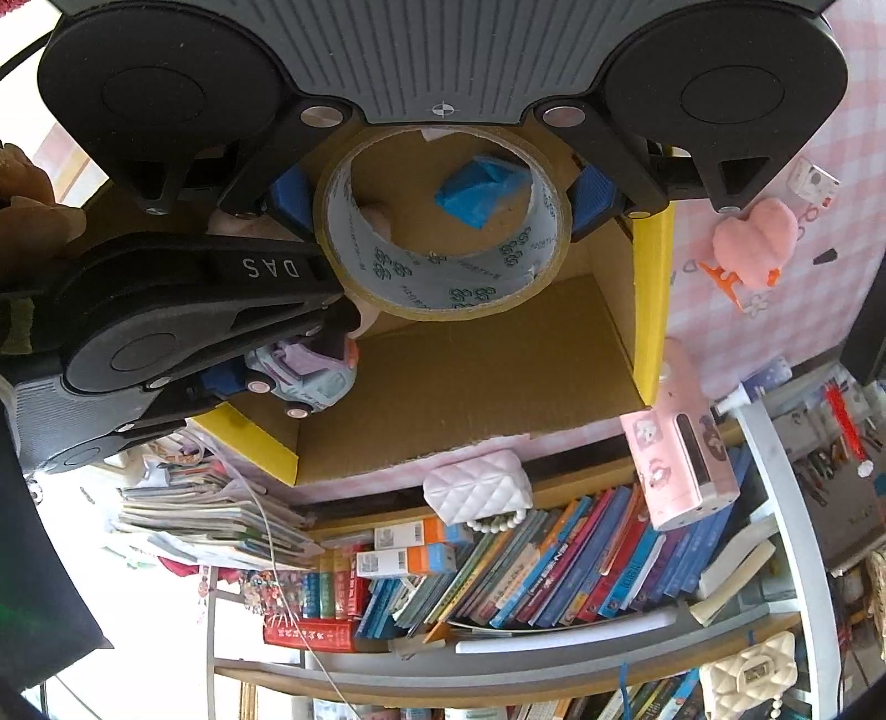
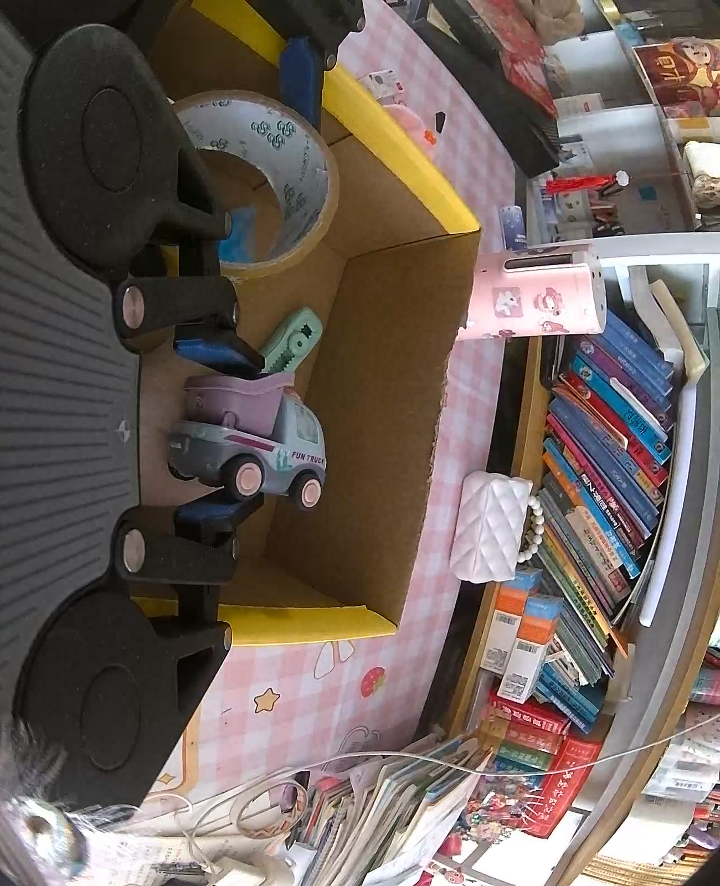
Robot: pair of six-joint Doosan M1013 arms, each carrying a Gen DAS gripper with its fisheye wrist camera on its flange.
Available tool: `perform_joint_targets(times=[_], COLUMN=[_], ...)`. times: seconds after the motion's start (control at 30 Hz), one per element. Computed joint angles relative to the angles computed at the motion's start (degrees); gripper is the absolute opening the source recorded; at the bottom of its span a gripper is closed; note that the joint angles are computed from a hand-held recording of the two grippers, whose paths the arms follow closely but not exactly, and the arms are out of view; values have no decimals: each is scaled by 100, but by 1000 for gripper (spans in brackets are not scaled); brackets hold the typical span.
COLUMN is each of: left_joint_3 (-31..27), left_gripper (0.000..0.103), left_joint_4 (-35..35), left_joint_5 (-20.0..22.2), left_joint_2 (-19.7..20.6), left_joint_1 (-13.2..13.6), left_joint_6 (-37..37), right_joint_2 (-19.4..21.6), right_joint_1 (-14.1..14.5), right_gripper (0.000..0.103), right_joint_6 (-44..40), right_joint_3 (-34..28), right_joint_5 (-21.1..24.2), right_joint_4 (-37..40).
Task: Organize objects
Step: 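Open the left tool to drop the tape roll into the box while the right tool holds the truck, then lower the toy truck into the box and open the right tool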
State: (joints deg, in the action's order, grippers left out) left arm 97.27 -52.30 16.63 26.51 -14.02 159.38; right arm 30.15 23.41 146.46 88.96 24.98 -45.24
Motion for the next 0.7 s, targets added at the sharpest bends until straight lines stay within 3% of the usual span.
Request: perform_joint_targets(times=[0.13, 0.37, 0.47, 0.7], left_joint_3=[39, 210, 262, 418], left_gripper=[92, 93, 93, 94], left_joint_4=[-140, -1470, -1807, -2667], left_joint_5=[-84, -215, -230, -245], left_joint_2=[-20, -137, -179, -330], left_joint_1=[-5, -14, -9, 46], left_joint_6=[103, 1684, 2077, 2873], right_joint_2=[-2, -1, -34, -180], right_joint_1=[1, 4, 10, 107], right_gripper=[43, 44, 52, 54], right_joint_6=[10, 7, 299, 1363], right_joint_3=[5, -5, 55, 257], right_joint_5=[-17, 7, -58, -85], right_joint_4=[-19, -6, -198, -965])
